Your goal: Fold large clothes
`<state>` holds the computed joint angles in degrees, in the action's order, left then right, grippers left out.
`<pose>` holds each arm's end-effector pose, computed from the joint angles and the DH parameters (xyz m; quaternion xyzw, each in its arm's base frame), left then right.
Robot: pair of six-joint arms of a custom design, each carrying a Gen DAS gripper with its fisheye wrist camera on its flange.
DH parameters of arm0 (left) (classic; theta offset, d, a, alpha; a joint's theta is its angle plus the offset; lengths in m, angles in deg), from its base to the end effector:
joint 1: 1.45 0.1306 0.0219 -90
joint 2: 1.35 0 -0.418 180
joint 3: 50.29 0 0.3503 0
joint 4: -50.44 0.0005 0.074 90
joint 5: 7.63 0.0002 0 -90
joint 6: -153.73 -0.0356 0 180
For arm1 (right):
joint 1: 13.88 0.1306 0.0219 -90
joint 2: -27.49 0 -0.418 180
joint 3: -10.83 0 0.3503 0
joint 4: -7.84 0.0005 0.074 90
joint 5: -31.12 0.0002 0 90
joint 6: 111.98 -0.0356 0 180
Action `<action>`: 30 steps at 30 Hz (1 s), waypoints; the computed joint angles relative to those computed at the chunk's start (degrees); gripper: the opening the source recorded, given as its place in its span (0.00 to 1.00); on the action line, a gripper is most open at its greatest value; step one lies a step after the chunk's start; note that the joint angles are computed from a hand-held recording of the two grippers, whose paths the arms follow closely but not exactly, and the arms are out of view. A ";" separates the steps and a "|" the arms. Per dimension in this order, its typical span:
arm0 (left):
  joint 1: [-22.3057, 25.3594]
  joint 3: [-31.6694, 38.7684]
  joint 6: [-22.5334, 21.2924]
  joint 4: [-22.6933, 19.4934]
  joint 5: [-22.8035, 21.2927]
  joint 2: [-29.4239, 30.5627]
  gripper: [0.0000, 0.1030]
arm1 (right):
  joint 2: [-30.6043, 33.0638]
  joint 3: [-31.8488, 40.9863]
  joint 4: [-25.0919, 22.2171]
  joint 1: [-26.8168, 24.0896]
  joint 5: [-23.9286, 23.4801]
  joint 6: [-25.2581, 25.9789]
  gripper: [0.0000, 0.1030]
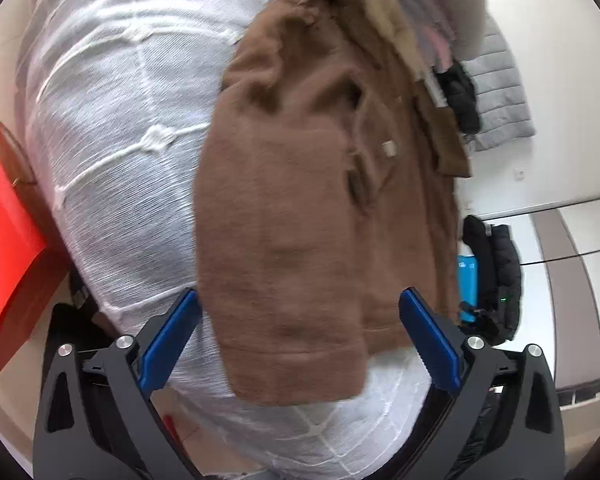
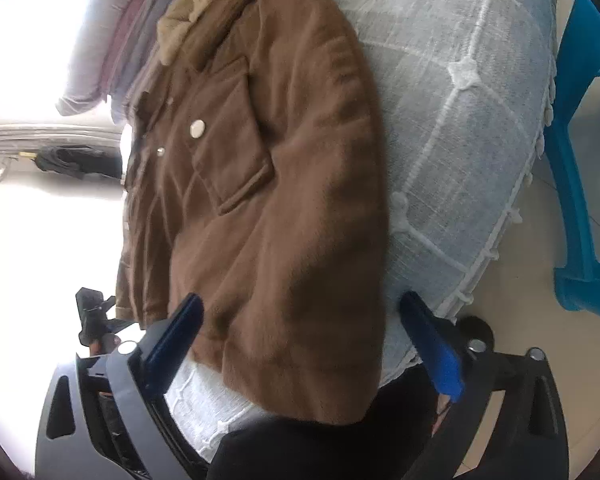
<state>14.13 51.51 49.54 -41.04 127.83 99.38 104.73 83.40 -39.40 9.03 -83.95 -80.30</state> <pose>0.4395 0.0957 0.4489 -0.0126 0.9222 -0.3743 0.0961 0.3113 0.1474 0.4260 0.2132 0.9006 0.3631 0.1082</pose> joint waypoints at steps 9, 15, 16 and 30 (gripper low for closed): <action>-4.27 2.25 -0.04 1.47 -6.34 -1.95 0.21 | -5.20 -3.00 -0.09 -1.05 -0.37 0.06 0.30; -2.71 3.26 -2.13 -0.40 -5.21 -0.62 0.20 | -3.31 2.18 -8.10 -1.62 -5.12 3.44 0.46; -2.48 3.79 -2.86 -1.74 -4.80 -0.03 0.21 | -2.97 3.44 -9.84 -1.44 -4.40 4.66 0.56; -3.16 0.28 -1.13 1.03 -5.02 -0.20 0.20 | -3.55 -3.51 2.19 0.30 -3.11 -2.24 0.35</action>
